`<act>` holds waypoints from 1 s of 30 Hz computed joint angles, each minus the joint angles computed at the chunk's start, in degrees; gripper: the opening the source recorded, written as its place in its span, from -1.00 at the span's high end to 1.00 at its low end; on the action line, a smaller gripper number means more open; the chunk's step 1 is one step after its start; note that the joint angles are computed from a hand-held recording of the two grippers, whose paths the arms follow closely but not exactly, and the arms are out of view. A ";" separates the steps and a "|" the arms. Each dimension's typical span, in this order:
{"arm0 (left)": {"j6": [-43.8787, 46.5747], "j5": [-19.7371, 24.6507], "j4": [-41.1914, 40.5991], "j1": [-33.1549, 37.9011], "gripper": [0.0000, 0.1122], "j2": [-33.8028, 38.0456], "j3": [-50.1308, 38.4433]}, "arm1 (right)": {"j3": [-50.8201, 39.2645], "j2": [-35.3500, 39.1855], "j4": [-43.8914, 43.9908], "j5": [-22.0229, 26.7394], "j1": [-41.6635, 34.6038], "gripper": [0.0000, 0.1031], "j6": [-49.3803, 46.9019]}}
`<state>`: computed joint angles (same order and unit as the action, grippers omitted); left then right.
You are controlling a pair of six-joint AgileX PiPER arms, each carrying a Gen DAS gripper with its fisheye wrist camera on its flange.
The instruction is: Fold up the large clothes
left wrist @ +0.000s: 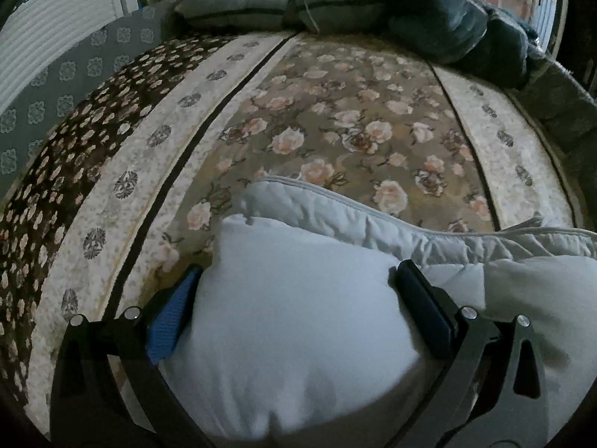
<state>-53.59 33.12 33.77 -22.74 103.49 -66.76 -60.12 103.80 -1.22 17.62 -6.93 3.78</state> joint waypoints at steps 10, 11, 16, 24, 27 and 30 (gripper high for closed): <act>-0.15 -2.22 2.43 -0.02 -0.78 -0.48 3.33 | 2.38 0.77 -10.18 -2.22 1.06 -0.96 10.53; 1.69 -3.68 0.58 0.66 -0.78 -1.89 4.64 | 2.85 0.50 -12.53 -2.38 1.35 -0.96 12.89; 0.18 -5.23 4.53 -0.27 -0.78 -8.74 11.37 | 8.24 -4.89 -23.94 -4.66 2.73 -0.96 25.71; -7.93 -2.01 6.39 -8.28 -0.78 -24.32 17.48 | 17.27 -25.03 -13.80 0.78 3.87 -0.96 16.28; -9.63 2.29 8.21 -17.80 -0.78 -27.71 16.84 | 19.61 -31.94 -9.32 6.49 4.22 -0.96 10.97; -8.59 7.38 8.41 -27.72 -0.78 -27.03 14.36 | 20.46 -35.70 -0.75 11.49 2.28 -0.96 2.13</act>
<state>-62.18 40.50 42.18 -50.46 76.46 -52.41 -39.66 68.10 -1.97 29.11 -4.65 5.91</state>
